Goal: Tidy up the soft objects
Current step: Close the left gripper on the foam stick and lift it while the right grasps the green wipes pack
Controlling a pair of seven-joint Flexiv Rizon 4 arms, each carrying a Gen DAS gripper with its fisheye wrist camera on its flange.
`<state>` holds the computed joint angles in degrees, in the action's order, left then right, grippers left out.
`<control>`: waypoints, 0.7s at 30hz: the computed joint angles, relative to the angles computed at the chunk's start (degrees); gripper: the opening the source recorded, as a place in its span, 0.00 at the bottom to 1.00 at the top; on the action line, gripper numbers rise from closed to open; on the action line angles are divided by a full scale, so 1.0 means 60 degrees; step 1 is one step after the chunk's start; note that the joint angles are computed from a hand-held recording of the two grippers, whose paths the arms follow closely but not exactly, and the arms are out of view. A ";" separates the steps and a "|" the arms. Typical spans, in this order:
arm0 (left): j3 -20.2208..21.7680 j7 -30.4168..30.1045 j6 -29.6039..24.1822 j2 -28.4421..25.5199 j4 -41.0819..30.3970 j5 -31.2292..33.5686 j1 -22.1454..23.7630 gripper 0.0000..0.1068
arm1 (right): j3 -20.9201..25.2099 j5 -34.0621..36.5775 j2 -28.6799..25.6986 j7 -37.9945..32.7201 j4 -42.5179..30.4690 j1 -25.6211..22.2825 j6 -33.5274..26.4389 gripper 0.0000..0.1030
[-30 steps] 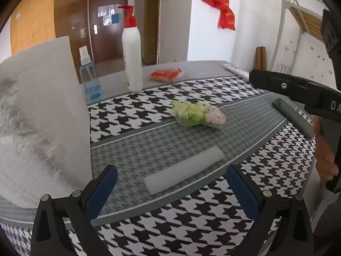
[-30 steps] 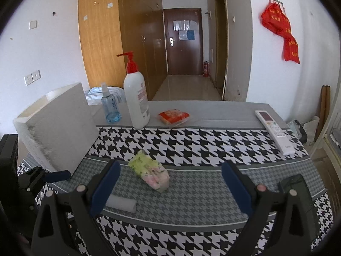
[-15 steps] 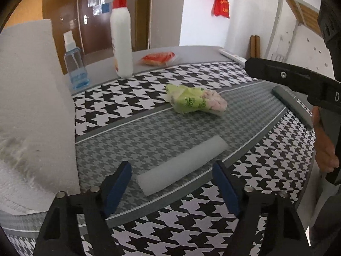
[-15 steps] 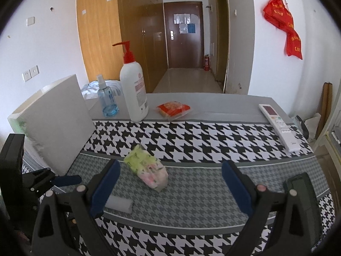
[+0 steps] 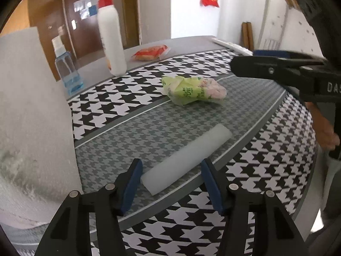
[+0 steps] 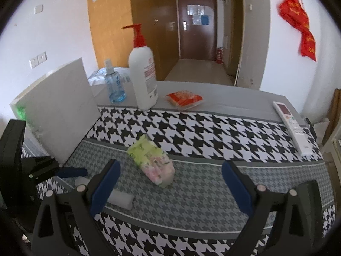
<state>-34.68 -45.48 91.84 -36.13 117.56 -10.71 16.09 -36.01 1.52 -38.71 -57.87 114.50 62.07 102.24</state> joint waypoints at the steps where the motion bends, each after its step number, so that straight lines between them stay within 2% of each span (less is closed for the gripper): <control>1: -0.0027 0.0050 -0.0101 0.0024 -0.0003 0.0016 0.0053 0.55 | 0.0128 -0.0061 0.0030 -0.0056 -0.0018 -0.0105 0.0021 0.95; 7: -0.0286 0.0689 -0.0498 0.0040 -0.0048 -0.0144 0.0332 0.42 | 0.0490 -0.0214 0.0097 -0.0286 -0.0121 -0.0365 -0.0030 0.95; 11: -0.0454 0.1022 -0.0549 -0.0026 -0.0063 -0.0392 0.0454 0.40 | 0.0604 -0.0286 0.0132 -0.0260 -0.0140 -0.0486 -0.0082 0.95; 15: -0.0336 0.1232 -0.0483 0.0011 -0.0054 -0.0482 0.0337 0.25 | 0.0751 -0.0415 0.0126 -0.0163 -0.0218 -0.0670 -0.0204 0.95; 18: -0.0189 0.1007 -0.0047 0.0095 0.0115 -0.0491 0.0288 0.09 | 0.0785 -0.0506 0.0118 -0.0128 -0.0216 -0.0724 -0.0171 0.95; 19: -0.0479 0.0883 -0.0185 0.0067 0.0144 -0.0594 0.0584 0.09 | 0.0814 -0.0528 0.0111 -0.0119 -0.0237 -0.0751 -0.0169 0.95; 21: -0.0524 0.0643 -0.0047 0.0079 0.0241 -0.0634 0.0667 0.09 | 0.0837 -0.0580 0.0097 -0.0120 -0.0282 -0.0781 -0.0182 0.95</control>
